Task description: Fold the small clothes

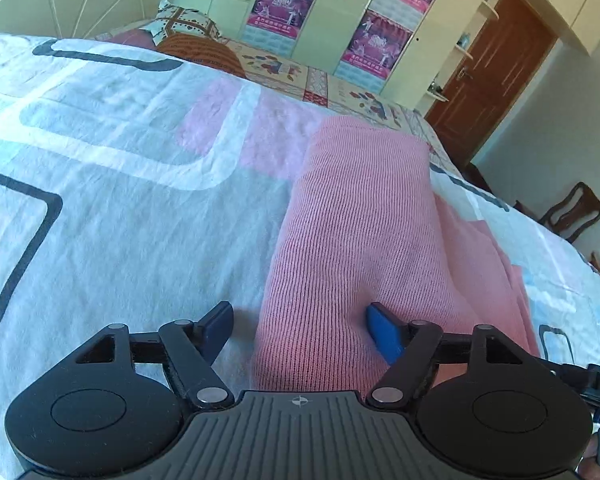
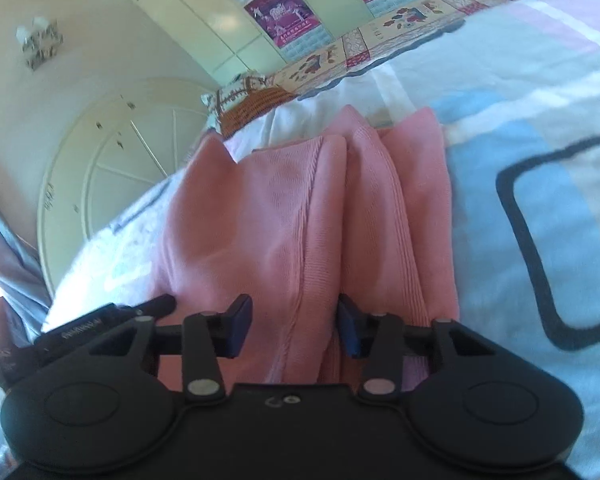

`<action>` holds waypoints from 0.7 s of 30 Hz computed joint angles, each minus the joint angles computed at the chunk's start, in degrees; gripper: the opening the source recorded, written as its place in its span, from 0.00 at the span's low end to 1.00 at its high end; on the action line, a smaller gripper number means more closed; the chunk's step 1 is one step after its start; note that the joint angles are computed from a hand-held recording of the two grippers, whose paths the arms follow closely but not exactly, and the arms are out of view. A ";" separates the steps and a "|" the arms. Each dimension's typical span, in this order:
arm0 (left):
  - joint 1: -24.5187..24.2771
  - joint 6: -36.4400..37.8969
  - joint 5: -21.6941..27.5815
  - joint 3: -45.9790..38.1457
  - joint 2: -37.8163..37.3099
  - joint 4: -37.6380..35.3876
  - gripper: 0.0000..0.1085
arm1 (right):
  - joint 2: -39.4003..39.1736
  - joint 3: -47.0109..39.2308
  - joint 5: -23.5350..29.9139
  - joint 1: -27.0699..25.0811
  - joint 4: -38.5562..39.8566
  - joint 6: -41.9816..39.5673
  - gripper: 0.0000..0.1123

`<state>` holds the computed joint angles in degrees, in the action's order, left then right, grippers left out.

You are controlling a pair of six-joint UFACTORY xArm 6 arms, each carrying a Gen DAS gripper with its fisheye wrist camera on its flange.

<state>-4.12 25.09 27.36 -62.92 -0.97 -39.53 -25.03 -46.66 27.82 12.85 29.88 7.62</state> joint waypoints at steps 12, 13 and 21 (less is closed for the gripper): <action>-1.02 10.71 0.17 -5.03 3.01 -2.63 0.68 | -1.61 -3.34 -2.18 3.00 -33.93 10.39 0.10; -2.00 10.00 -0.51 -4.94 3.11 -0.11 0.68 | -3.22 -2.49 -2.10 2.60 -35.84 10.99 0.10; -3.55 5.28 1.38 -4.98 2.65 6.73 0.68 | -2.83 2.42 -1.40 -0.75 -28.38 11.39 0.15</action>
<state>-7.66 30.37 28.74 -67.89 1.68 -32.80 -27.87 -44.24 26.42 12.10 1.50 19.01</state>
